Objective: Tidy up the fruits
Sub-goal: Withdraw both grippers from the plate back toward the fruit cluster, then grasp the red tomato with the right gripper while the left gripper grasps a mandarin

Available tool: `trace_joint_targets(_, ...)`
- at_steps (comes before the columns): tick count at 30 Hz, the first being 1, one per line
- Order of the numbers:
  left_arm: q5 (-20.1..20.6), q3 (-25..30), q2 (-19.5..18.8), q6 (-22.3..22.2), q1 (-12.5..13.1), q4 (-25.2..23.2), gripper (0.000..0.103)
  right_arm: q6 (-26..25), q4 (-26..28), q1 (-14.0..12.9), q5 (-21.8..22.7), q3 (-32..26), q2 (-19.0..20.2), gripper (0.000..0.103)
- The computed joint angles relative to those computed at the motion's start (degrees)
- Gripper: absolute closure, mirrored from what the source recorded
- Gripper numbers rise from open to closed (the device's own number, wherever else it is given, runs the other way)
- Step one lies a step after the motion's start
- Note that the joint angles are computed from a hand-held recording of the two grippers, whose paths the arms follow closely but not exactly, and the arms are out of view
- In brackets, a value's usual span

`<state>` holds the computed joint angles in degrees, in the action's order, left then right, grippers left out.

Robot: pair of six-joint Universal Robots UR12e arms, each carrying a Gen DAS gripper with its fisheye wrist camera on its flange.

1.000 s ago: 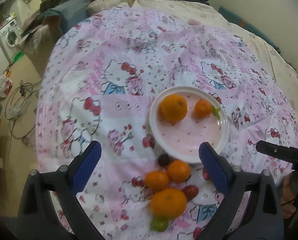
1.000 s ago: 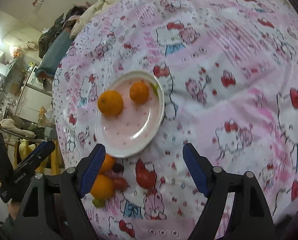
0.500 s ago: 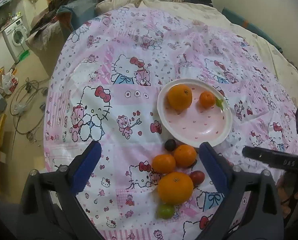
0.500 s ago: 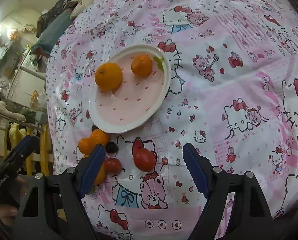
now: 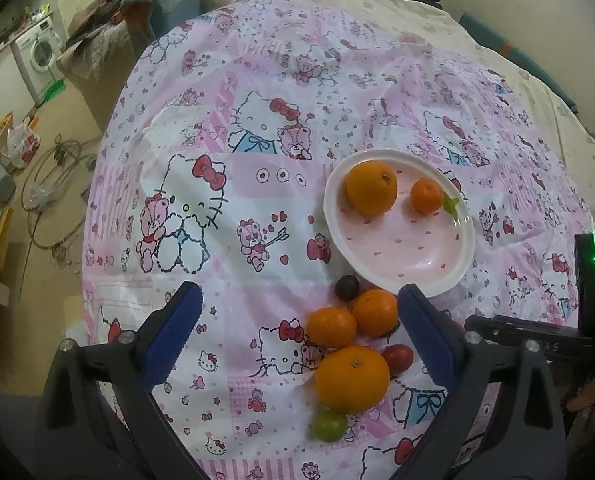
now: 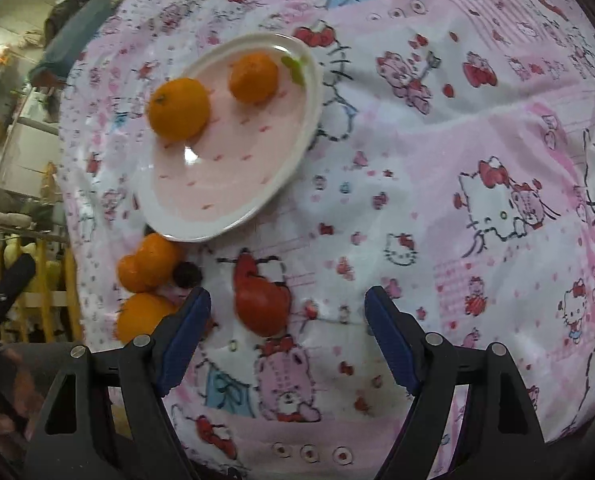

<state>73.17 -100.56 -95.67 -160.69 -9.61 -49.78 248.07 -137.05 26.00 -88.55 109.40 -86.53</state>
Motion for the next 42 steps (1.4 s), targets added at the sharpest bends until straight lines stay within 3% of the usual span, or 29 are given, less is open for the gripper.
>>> trace_joint_targets(6,-0.7,0.8,-0.4,-1.1,0.4,-2.1,0.006,-2.2,-0.3,-0.2,1.2,-0.5,0.7,0.025)
trace_joint_targets(8,-0.7,1.2,-0.6,-1.5,0.4,-2.7,0.006,-4.3,0.4,-0.1,1.8,-1.4,1.5,0.032)
trace_joint_targets(10,-0.7,1.5,-0.8,-1.9,0.3,-3.3,0.006,-6.8,1.8,0.0,3.0,-2.3,2.3,0.047)
trace_joint_targets(13,-1.3,1.7,-0.9,-1.7,0.4,-4.5,0.006,-10.1,6.8,1.0,1.0,-4.8,3.8,0.055)
trace_joint_targets(15,-1.0,1.8,-1.0,-1.7,0.4,-4.6,0.006,-12.1,8.3,1.3,0.5,-5.8,4.4,0.068)
trace_joint_targets(22,1.1,2.0,-1.6,-4.1,0.6,-4.0,0.006,-13.1,6.8,1.6,-0.1,-5.9,4.3,0.069)
trace_joint_targets(28,2.6,2.1,-2.1,-3.7,0.5,-4.8,0.008,-9.8,2.2,1.2,-1.5,-3.7,2.3,0.069)
trace_joint_targets(30,1.9,2.2,-2.1,-1.2,0.1,-6.4,0.010,-8.1,1.1,1.2,-2.2,-2.9,1.4,0.069)
trace_joint_targets(34,3.7,2.7,-2.4,9.1,-2.9,-9.9,0.023,-5.2,-0.9,1.0,-3.9,-1.5,-0.3,0.069)
trace_joint_targets(36,4.4,3.2,-2.9,11.5,-4.2,-11.4,0.028,-3.0,-2.3,0.9,-4.9,-0.4,-1.4,0.069)
trace_joint_targets(38,5.0,3.9,-3.9,11.7,-5.2,-12.9,0.040,-1.8,-3.1,0.8,-5.6,0.4,-2.2,0.069)
trace_joint_targets(42,6.2,4.7,-5.4,10.5,-6.6,-14.3,0.042,0.1,-3.8,0.7,-6.2,1.8,-3.5,0.069)
